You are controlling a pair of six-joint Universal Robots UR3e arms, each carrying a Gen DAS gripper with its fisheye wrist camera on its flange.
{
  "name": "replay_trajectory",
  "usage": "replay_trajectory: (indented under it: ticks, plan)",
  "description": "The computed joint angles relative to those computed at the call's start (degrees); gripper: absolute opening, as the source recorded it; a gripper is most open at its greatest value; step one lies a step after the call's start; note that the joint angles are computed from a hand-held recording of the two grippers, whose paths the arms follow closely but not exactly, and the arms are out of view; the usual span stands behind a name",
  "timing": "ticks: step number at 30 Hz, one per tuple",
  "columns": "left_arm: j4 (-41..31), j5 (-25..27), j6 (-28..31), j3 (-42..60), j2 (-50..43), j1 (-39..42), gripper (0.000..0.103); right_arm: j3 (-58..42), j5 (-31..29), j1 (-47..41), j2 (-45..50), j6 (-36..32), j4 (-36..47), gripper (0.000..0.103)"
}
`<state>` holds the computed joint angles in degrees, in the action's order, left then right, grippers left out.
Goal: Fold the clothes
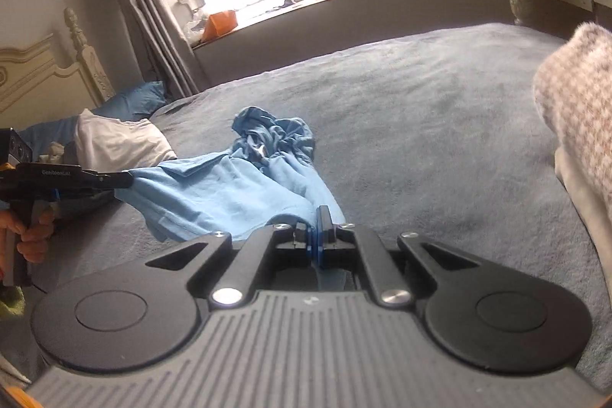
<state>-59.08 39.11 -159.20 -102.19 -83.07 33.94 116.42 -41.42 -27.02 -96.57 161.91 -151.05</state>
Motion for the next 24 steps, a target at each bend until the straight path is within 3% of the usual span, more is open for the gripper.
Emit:
replay_trajectory:
  ticks: [2, 5, 8, 10, 13, 18, 24]
  plan:
    - [-16.8, -0.9, 9.2, 2.5, 5.0, 5.5, 0.004, -0.7, 1.8, 0.0, -1.6, -5.1, 5.2, 0.001]
    - [-37.1, 2.6, 21.1, 6.2, 9.2, 12.3, 0.005, -2.2, 2.6, 1.0, -3.3, -13.5, 13.9, 0.001]
    - [-46.2, 5.8, 28.5, 3.7, 12.8, 17.7, 0.005, -3.1, -0.5, 3.6, -3.6, -19.3, 18.7, 0.001]
    - [-47.4, 7.8, 30.1, 0.3, 14.1, 19.2, 0.005, -2.9, -4.0, 5.7, -3.3, -21.4, 18.9, 0.001]
    - [-43.6, 9.9, 29.2, -6.3, 17.0, 19.7, 0.01, -1.8, -9.2, 7.6, -2.8, -21.3, 16.5, 0.001]
    - [-41.2, 10.2, 30.5, -11.9, 19.1, 19.3, 0.025, -0.1, -9.6, 3.6, -6.4, -20.9, 17.0, 0.001]
    - [-29.6, 10.5, 28.0, -17.7, 20.0, 13.2, 0.045, -1.0, -14.4, 1.1, -5.4, -19.6, 15.8, 0.001]
